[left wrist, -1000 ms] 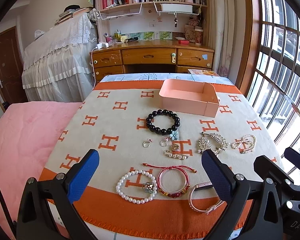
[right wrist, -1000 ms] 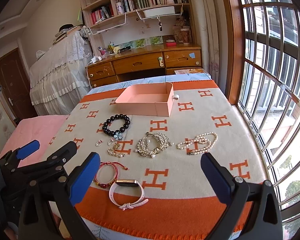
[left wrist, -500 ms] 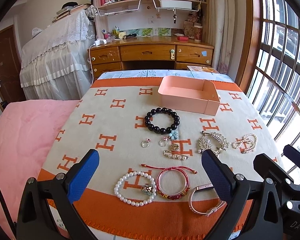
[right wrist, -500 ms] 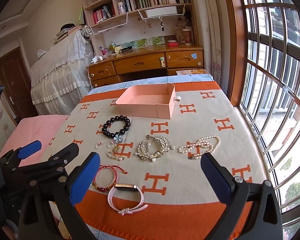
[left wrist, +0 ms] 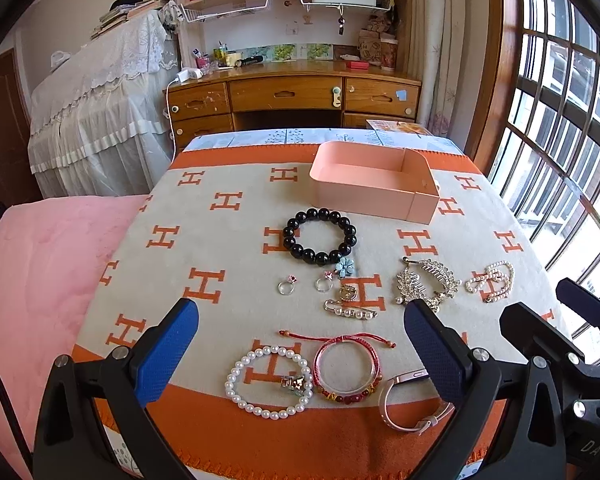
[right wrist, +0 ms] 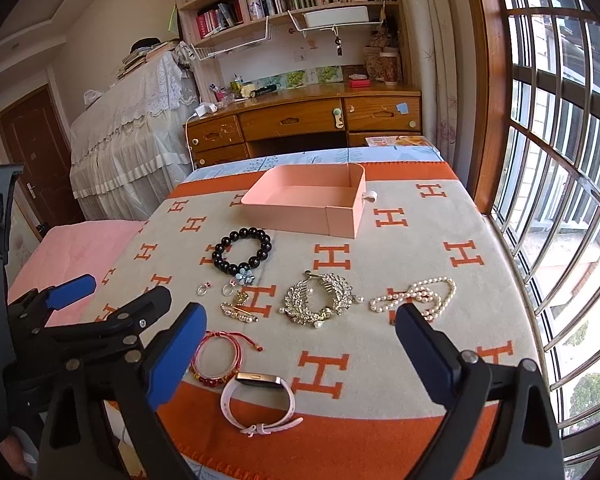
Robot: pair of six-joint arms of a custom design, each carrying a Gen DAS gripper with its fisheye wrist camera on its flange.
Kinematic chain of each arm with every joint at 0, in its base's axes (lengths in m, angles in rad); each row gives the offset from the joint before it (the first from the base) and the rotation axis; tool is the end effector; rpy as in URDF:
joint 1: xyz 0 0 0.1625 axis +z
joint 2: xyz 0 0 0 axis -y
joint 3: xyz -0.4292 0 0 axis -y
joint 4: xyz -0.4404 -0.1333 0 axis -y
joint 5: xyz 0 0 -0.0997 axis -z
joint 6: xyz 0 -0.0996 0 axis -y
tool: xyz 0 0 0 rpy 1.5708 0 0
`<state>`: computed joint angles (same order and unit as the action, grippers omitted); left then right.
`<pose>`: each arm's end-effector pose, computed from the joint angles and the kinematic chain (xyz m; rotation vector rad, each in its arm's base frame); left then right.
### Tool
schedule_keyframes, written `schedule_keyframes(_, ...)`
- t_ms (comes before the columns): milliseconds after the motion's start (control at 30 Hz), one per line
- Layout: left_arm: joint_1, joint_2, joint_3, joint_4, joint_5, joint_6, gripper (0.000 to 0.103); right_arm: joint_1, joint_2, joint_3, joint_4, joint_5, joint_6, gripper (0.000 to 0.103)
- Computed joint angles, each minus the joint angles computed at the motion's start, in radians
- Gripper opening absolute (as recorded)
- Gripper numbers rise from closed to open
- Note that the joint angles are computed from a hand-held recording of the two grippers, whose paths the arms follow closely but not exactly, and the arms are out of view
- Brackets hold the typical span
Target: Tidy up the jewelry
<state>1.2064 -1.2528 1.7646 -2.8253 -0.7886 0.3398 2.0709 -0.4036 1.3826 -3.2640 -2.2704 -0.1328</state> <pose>-0.0377 -0.6699 0.3699 0.4330 2.2170 -0.8798 0.4278 -0.6387 -0.0267 0.4345 -2.3719 1.0357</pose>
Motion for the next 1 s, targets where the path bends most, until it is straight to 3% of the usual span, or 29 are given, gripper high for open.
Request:
schedule_keyframes(133, 0.007, 0.019, -0.044, 0.062, -0.01, 0.013, 0.102, -0.015, -0.011, -0.018, 0.09, 0.02, 0.032, 0.09)
schedule_keyframes(267, 0.013, 0.051, -0.108, 0.124, 0.009, 0.044, 0.102, -0.038, -0.021, -0.061, 0.255, 0.043, 0.079, 0.081)
schedule_keyframes(567, 0.072, 0.17, -0.384, 0.333, 0.004, 0.036, 0.102, -0.111, -0.028, -0.211, 0.654, 0.127, 0.291, 0.064)
schedule_keyframes(767, 0.106, 0.283, -0.566, 0.499, 0.019, 0.018, 0.101, -0.149, 0.039, -0.379, 0.896, 0.166, 0.397, 0.056)
schedule_keyframes(1000, 0.13, 0.373, -0.672, 0.629, 0.025, -0.008, 0.098, -0.165, 0.128, -0.522, 1.059, 0.171, 0.422, 0.046)
